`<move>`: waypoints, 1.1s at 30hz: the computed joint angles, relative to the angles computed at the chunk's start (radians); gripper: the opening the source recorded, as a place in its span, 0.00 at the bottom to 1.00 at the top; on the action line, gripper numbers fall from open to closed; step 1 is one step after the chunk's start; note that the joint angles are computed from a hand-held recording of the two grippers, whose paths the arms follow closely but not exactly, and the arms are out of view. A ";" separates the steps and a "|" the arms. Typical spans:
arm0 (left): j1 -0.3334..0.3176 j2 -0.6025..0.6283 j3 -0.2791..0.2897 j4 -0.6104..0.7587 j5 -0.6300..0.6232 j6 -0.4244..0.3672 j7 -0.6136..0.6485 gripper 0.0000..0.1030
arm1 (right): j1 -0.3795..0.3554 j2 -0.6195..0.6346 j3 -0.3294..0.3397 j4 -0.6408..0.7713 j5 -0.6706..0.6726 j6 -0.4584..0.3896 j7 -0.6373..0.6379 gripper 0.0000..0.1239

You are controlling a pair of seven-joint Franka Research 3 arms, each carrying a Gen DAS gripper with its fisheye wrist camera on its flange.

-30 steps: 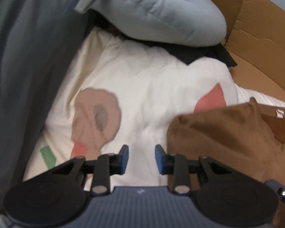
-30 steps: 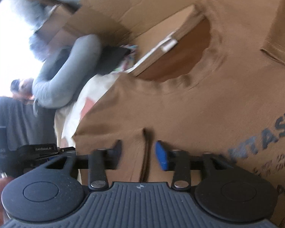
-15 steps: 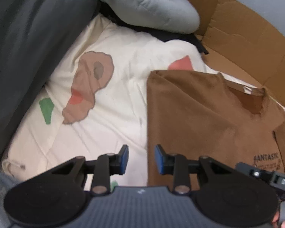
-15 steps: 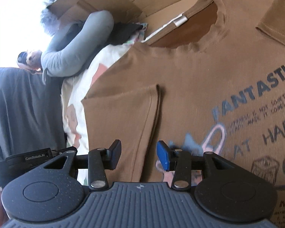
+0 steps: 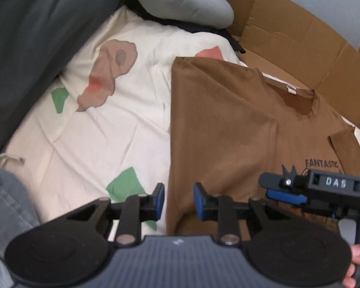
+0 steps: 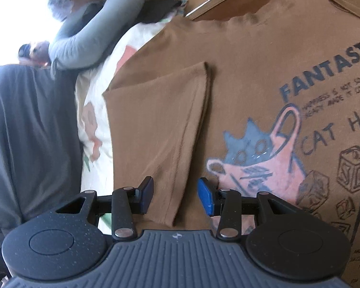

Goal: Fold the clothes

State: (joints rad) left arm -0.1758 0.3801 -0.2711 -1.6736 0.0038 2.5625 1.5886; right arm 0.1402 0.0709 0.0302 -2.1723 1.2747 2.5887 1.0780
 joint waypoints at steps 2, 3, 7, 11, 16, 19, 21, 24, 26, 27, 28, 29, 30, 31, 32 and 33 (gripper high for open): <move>0.000 -0.005 0.000 -0.018 0.005 0.005 0.003 0.35 | 0.000 0.001 0.000 -0.002 0.002 -0.008 0.000 0.38; 0.002 -0.004 -0.002 -0.022 0.001 0.000 0.009 0.35 | -0.001 0.001 0.000 -0.004 0.004 -0.012 0.002 0.37; -0.001 -0.008 -0.002 -0.054 0.016 0.021 0.026 0.36 | 0.001 0.001 0.001 -0.013 0.005 -0.017 0.008 0.38; -0.004 -0.007 0.004 -0.077 0.030 0.048 0.019 0.32 | 0.005 0.001 0.003 -0.012 -0.013 -0.031 0.012 0.38; 0.017 -0.015 -0.009 -0.106 0.003 0.095 0.032 0.21 | 0.007 0.003 0.004 -0.012 -0.014 -0.031 -0.001 0.37; 0.041 -0.020 -0.028 -0.118 -0.051 0.118 0.041 0.10 | 0.010 0.005 0.006 -0.010 -0.029 -0.031 -0.005 0.22; 0.050 -0.020 -0.032 -0.118 -0.076 0.118 0.042 0.10 | 0.010 0.008 0.005 -0.006 -0.051 -0.039 0.001 0.11; 0.056 -0.020 -0.032 -0.121 -0.091 0.112 0.048 0.09 | 0.008 0.008 0.006 -0.005 -0.054 -0.053 -0.005 0.00; 0.062 -0.019 -0.032 -0.119 -0.102 0.102 0.053 0.09 | 0.010 0.003 0.008 -0.009 -0.053 -0.047 -0.012 0.00; 0.065 -0.016 -0.031 -0.115 -0.107 0.093 0.056 0.09 | 0.011 0.000 0.008 -0.010 -0.050 -0.046 -0.015 0.00; 0.070 -0.018 -0.033 -0.117 -0.115 0.090 0.063 0.09 | 0.013 -0.003 0.008 -0.013 -0.052 -0.044 -0.015 0.00; 0.075 -0.020 -0.035 -0.120 -0.124 0.087 0.071 0.09 | 0.014 -0.005 0.008 -0.016 -0.057 -0.046 -0.008 0.00; 0.079 -0.023 -0.037 -0.123 -0.134 0.084 0.079 0.09 | 0.014 -0.006 0.007 -0.017 -0.064 -0.049 0.002 0.00; 0.083 -0.025 -0.039 -0.126 -0.143 0.081 0.087 0.09 | 0.015 -0.008 0.006 -0.019 -0.070 -0.052 0.012 0.00; 0.084 -0.029 -0.040 -0.129 -0.148 0.081 0.096 0.09 | 0.016 -0.010 0.005 -0.021 -0.076 -0.054 0.021 0.01; 0.085 -0.032 -0.040 -0.132 -0.152 0.081 0.104 0.09 | 0.015 -0.011 0.004 -0.022 -0.077 -0.066 0.027 0.02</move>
State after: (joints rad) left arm -0.0906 0.3484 -0.3108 -1.8056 -0.1483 2.6438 1.6929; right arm 0.1552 0.0602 0.0343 -2.1942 1.1972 2.5222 1.1047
